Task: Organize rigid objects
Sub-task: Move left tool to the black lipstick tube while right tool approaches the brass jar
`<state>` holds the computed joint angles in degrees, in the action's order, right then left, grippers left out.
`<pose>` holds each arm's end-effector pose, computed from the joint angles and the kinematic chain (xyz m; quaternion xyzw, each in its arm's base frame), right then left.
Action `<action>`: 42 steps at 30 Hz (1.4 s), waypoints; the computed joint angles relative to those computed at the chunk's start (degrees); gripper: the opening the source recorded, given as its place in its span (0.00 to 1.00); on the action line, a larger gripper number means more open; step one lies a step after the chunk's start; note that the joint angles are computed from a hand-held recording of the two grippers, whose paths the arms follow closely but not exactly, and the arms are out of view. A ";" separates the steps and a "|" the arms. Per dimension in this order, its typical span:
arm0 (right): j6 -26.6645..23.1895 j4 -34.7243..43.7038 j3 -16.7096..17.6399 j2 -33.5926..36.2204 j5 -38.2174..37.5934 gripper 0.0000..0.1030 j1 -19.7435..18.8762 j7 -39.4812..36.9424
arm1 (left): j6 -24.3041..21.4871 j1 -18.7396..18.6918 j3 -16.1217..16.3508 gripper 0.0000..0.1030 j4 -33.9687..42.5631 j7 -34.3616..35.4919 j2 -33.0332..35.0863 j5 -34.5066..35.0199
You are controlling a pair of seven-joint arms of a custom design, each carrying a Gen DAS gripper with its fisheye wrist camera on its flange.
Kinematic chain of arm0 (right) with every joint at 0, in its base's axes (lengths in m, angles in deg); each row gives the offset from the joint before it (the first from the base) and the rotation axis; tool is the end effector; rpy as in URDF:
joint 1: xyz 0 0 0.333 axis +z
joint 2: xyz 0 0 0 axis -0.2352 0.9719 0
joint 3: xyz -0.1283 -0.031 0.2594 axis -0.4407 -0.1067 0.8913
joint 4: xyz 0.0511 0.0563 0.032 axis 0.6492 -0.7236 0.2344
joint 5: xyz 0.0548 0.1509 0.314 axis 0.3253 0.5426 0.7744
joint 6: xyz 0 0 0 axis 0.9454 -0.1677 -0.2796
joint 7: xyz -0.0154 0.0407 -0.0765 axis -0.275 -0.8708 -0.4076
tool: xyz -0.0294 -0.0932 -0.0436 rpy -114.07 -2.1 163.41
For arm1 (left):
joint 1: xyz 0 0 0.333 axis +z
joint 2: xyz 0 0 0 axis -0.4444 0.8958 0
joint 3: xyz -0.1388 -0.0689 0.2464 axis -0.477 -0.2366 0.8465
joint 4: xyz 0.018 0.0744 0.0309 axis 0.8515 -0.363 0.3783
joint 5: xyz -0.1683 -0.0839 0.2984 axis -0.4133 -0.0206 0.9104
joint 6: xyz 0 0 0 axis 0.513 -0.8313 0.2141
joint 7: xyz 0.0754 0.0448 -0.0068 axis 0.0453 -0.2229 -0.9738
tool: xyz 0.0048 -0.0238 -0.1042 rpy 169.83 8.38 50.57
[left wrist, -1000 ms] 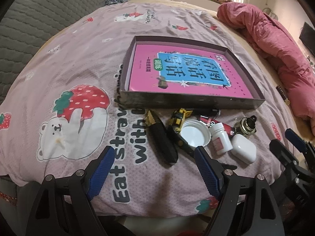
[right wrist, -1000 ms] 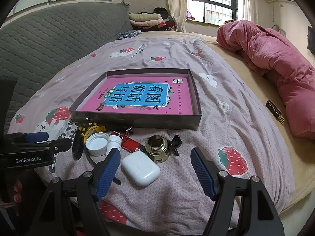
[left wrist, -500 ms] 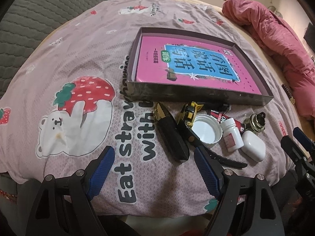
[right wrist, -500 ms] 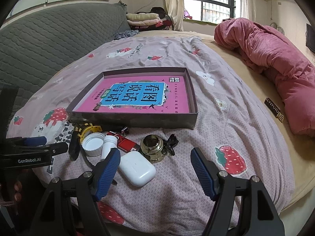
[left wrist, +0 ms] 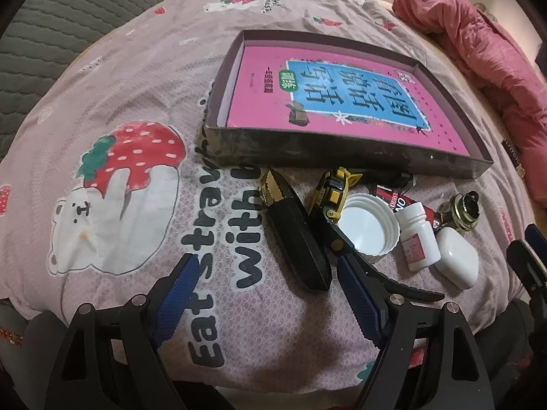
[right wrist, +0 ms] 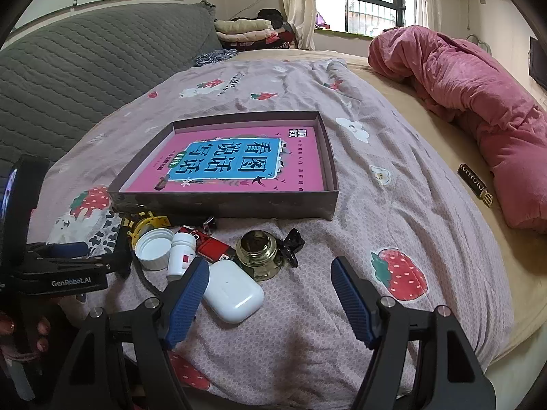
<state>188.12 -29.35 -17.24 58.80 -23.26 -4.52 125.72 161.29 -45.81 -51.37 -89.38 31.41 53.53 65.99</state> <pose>0.6543 0.2216 0.3971 -0.8322 0.4167 -0.1353 0.3398 0.5657 -0.2567 0.3643 -0.8616 0.4614 -0.1212 0.1736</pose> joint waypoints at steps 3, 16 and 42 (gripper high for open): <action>-0.04 0.42 -0.29 0.38 -0.35 0.71 0.16 0.44 | -1.50 -0.06 0.09 0.81 1.54 0.45 1.22 -0.39; -2.13 5.48 -2.10 4.39 -4.07 0.71 0.91 5.42 | -0.61 0.91 0.74 0.81 0.80 1.59 1.46 -1.66; -13.70 18.57 -1.69 13.10 -4.62 0.42 2.72 0.85 | 6.61 2.31 0.78 0.44 -2.30 4.93 -0.21 -2.29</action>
<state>174.42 -10.78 -18.92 71.89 -27.88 -1.81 126.56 167.91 -43.50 -50.60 -91.68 36.34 53.31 63.70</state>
